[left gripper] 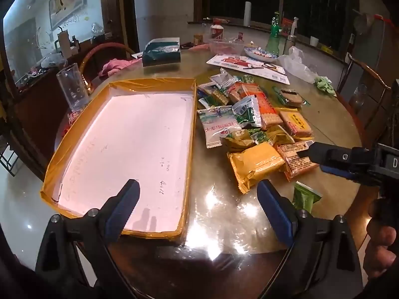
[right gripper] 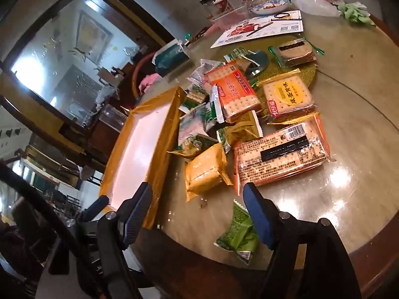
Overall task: Organize snacks
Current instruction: 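Lower the right gripper onto the small green snack packet and close it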
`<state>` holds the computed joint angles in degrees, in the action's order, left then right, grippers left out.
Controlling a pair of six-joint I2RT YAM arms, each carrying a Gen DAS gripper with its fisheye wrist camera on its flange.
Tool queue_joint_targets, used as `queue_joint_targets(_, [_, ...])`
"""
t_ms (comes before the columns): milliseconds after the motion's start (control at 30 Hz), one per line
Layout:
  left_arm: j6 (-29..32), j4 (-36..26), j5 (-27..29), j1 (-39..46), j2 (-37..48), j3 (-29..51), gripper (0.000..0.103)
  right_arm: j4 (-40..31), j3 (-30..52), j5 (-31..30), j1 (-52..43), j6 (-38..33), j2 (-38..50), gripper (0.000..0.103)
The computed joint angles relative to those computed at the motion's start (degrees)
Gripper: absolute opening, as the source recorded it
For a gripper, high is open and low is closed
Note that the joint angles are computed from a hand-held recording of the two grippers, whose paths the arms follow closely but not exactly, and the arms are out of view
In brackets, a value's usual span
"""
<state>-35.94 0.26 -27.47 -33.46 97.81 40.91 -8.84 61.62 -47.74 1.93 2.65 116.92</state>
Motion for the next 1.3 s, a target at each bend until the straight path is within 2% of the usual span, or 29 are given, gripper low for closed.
queue_joint_targets(100, [-0.2,0.2,0.3,0.7,0.8,0.0,0.095,0.1,0.6,2.2,0.4,0.1,0.1,0.075])
queue_joint_targets(133, [-0.9,-1.6,-0.3,0.0,0.1,0.1,0.095,0.3,0.7,2.3,0.5,0.0,0.2,0.075])
queue_joint_targets(233, [-0.1,1.1,1.1,1.4,1.9,-0.1,0.095,1.4,1.2,2.9,1.0,0.6,0.9,0.075])
queue_joint_targets(467, [0.4,2.8,0.9,2.5,1.2,-1.6,0.095,0.4,3.5,2.4,2.7,0.3,2.6,0.075])
queue_joint_targets(733, [0.6,0.0,1.4,2.1,1.5,0.1,0.095,0.2,3.2,4.0,3.0,-0.5,2.4,0.075])
queue_joint_targets(1067, [-1.2,-1.4,0.5,-0.5,1.8,1.1,0.095,1.2,-1.4,3.8,-2.0,-5.1,0.6,0.075])
queue_joint_targets(1300, [0.4,-3.4,0.5,-2.9,4.2,4.5,0.095,1.2,0.0,3.5,-5.7,-4.7,4.1,0.075])
